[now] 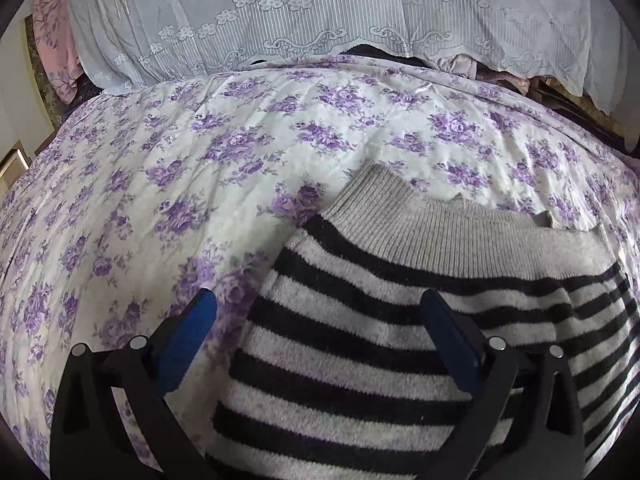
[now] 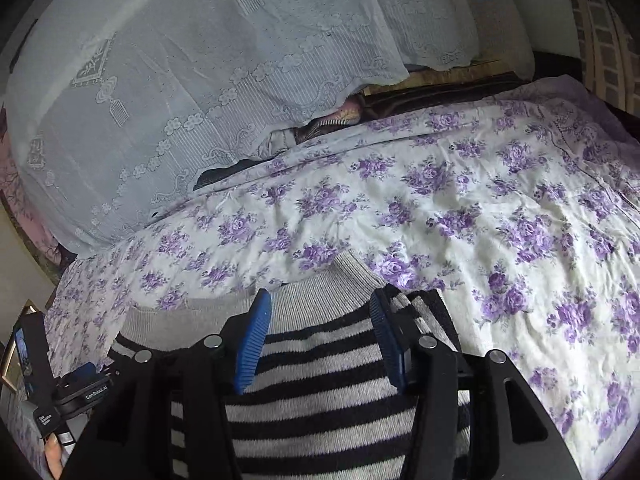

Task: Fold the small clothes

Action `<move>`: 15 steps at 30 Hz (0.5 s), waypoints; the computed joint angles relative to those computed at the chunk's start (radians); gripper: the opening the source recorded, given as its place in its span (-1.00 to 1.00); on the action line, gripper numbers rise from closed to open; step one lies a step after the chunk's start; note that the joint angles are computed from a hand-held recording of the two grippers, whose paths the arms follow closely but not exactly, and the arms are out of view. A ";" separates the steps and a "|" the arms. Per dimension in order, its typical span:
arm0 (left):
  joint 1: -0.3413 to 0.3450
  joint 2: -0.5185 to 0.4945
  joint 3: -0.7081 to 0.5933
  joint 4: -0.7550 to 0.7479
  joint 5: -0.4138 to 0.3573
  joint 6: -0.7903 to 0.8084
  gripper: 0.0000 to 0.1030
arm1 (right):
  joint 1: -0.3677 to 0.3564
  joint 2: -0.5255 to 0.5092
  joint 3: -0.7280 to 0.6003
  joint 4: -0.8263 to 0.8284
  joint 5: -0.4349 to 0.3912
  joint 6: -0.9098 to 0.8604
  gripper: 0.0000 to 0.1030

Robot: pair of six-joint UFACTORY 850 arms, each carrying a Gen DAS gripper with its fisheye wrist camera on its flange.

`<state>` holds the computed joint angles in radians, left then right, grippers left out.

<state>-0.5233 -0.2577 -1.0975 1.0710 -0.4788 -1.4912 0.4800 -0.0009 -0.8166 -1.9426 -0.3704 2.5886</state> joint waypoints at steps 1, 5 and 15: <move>-0.003 0.011 0.017 -0.002 -0.005 0.000 0.92 | 0.003 0.008 0.014 0.021 -0.003 -0.013 0.00; 0.001 0.078 0.099 -0.031 0.036 -0.003 0.92 | -0.022 0.018 0.075 0.053 0.050 0.013 0.00; -0.010 0.142 0.195 0.006 -0.012 -0.091 0.92 | 0.023 0.122 0.188 -0.112 0.008 0.186 0.00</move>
